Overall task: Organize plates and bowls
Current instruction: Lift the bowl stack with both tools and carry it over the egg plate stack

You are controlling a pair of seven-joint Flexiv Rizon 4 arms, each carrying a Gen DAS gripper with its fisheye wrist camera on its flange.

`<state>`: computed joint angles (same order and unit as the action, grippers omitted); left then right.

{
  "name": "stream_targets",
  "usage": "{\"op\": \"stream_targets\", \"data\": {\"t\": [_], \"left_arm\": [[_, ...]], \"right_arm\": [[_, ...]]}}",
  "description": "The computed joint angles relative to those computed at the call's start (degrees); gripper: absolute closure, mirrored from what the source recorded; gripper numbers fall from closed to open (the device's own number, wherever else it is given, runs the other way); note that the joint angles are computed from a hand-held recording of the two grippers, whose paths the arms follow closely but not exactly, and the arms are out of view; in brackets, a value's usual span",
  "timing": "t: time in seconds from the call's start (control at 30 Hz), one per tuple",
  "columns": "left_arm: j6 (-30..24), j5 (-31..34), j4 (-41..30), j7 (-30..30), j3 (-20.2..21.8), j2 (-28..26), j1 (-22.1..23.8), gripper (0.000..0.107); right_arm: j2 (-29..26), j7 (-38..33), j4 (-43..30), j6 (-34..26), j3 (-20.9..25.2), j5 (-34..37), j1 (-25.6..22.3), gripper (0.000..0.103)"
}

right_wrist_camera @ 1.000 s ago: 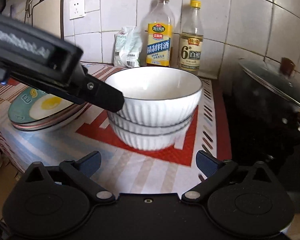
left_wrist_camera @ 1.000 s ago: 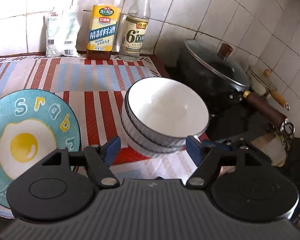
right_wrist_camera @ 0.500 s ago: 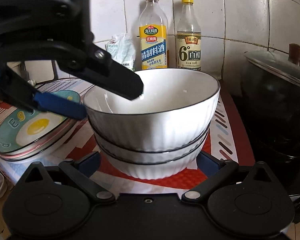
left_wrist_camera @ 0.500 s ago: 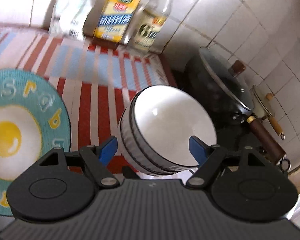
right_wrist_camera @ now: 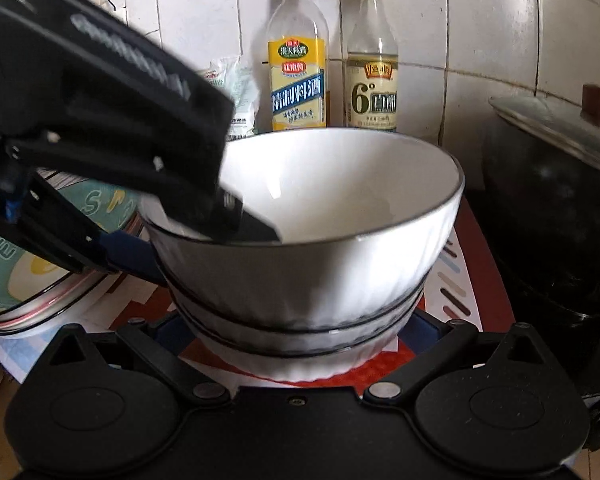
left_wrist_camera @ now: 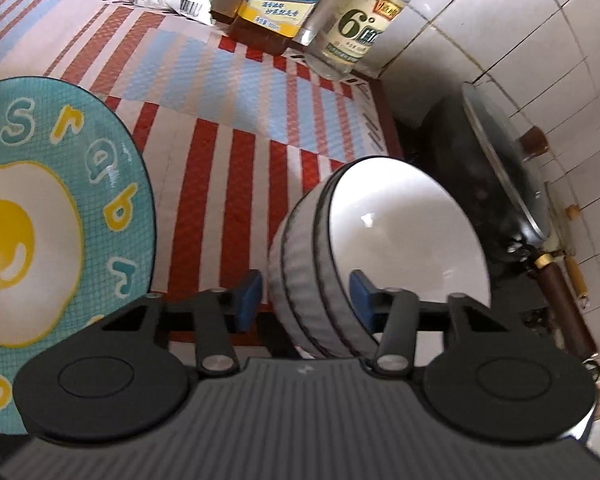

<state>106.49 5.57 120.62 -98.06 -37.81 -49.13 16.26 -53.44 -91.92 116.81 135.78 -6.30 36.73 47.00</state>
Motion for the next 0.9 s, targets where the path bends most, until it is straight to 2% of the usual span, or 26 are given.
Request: {"op": "stream_targets", "data": {"t": [0.2,0.47,0.6,0.77,0.9], "left_arm": [[0.76,0.18,-0.83,-0.49,-1.35,-2.2,1.29,0.066],[3.72,4.57,-2.05,1.61,-2.29,-5.78,2.63,0.067],[3.42,5.74,-1.9,2.99,-1.39,-4.86,2.07,0.067],[1.64,6.54,-1.18,5.28,-4.13,-5.73,4.9,0.067],[1.15,6.31,0.49,6.91,-4.37,-2.85,5.6,0.067]], "right_arm": [[-1.46,0.38,-2.29,0.49,-0.5,3.04,1.02,0.0],[-2.6,-0.99,-4.05,1.87,0.12,4.89,0.85,0.0],[-2.59,-2.18,-4.69,1.75,0.23,6.91,1.41,0.0],[-2.01,-4.02,-4.85,1.31,0.13,9.74,2.64,0.0],[-0.72,-4.78,-4.58,2.17,1.42,10.07,2.05,0.0]]}}
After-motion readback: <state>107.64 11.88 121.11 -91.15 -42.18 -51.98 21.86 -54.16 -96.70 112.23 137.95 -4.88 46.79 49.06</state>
